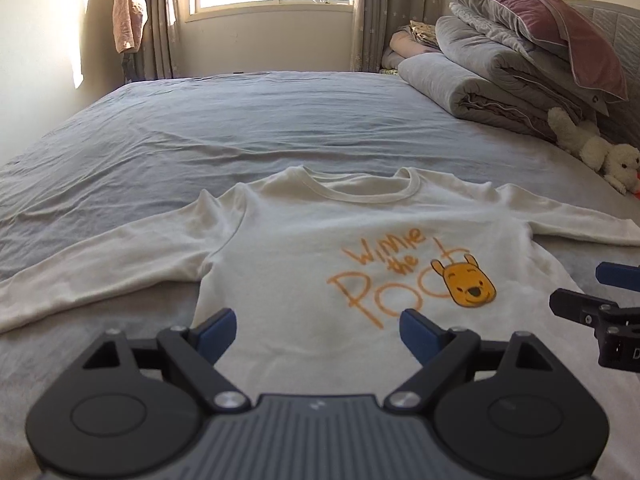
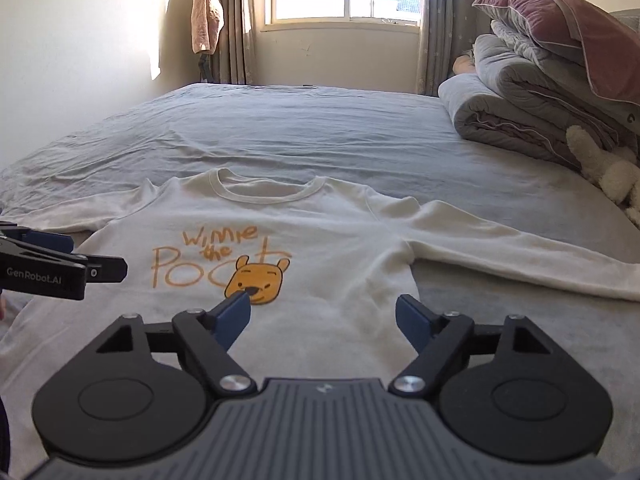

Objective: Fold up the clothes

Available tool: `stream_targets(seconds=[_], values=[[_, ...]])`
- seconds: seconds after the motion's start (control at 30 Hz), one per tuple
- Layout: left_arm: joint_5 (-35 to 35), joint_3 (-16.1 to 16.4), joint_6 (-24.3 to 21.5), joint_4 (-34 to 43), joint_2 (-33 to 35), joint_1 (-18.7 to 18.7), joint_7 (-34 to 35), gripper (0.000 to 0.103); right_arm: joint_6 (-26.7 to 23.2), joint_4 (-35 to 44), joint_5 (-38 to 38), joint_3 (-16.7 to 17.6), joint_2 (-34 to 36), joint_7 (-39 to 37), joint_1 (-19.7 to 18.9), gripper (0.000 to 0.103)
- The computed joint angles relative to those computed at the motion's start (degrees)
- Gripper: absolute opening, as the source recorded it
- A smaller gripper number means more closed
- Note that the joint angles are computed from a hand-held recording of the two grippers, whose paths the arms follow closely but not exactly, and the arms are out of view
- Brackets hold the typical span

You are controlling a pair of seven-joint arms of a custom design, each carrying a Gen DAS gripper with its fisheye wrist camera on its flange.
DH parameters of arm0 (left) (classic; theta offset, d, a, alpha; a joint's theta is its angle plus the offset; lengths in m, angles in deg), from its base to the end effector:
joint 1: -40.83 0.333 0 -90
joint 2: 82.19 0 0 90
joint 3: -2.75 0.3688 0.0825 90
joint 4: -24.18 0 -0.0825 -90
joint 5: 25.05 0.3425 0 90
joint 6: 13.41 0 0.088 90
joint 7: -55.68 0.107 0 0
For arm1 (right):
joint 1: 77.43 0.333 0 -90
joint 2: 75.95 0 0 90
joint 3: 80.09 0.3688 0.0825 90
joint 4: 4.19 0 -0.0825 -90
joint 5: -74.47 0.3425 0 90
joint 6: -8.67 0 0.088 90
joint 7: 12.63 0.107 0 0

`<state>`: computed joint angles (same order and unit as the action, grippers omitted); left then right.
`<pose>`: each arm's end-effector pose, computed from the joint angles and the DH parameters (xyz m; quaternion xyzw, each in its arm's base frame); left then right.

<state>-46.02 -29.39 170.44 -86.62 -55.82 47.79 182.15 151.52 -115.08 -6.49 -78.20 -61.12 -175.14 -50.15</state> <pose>0.6323 -0.1927 0.4480 -0.4450 0.7854 -0.3780 0.2055 0.5337 0.3022 0.4554 -0.5268 0.7044 -0.3784 0.2884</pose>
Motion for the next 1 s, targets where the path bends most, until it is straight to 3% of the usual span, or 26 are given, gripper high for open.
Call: stream_targets(seconds=[0.1,0.13,0.2,0.33,0.37,0.47,0.53,0.63,0.73,0.83,0.9,0.93,1.0], values=[[-0.17,8.43,-0.09,4.41,2.38,-7.37,-4.56,0.089,4.94,4.77,0.47,-1.2,3.66,-2.65,-2.22,0.063],[-0.33,10.0,-0.22,5.12,3.03,-8.59,-5.97,0.089,6.85,6.51,0.92,-1.75,5.02,-3.55,-2.88,0.058],[-1.34,10.15,0.51,5.66,4.31,-8.75,-6.61,0.088,10.65,10.14,2.48,-2.96,7.84,-5.8,-4.04,0.049],[-1.05,17.4,-1.32,7.39,3.98,-14.77,-14.85,0.087,15.22,19.25,9.4,-4.23,15.1,-14.43,-5.81,0.033],[-0.58,20.59,-2.83,7.95,3.66,-17.34,-17.14,0.087,15.83,21.43,11.39,-4.16,16.82,-17.35,-6.25,0.026],[2.1,27.92,-7.39,9.56,3.19,-23.03,-24.07,0.087,16.15,27.51,16.73,-4.08,21.34,-24.82,-7.0,0.024],[3.4,28.76,-9.29,10.48,3.33,-23.4,-26.86,0.087,15.59,31.25,19.71,-4.73,23.84,-27.41,-7.01,0.024],[4.87,27.23,-11.53,11.54,3.41,-21.65,-28.79,0.087,16.47,36.02,24.01,-5.88,27.03,-29.55,-7.75,0.024],[5.61,24.92,-13.27,12.91,3.94,-19.34,-29.5,0.087,15.07,40.44,30.44,-4.5,30.38,-35.73,-9.16,0.024],[7.11,24.73,-13.73,13.8,4.59,-19.17,-30.03,0.087,11.37,45.25,33.73,-4.57,33.05,-43.84,-8.5,0.024],[8.59,25.41,-13.14,13.7,4.83,-19.81,-30.29,0.088,12.31,44.92,37.92,-5.12,32.62,-49.2,-8.48,0.029],[9.31,25.76,-12.65,13.33,4.73,-20.16,-30.36,0.088,14.37,42.51,36.78,-4.1,31.12,-48.29,-9.68,0.031],[10.69,26.52,-11.74,12.63,4.54,-20.87,-30.43,0.088,19.76,37.44,37.76,-4.8,28.23,-48.25,-10.54,0.049]])
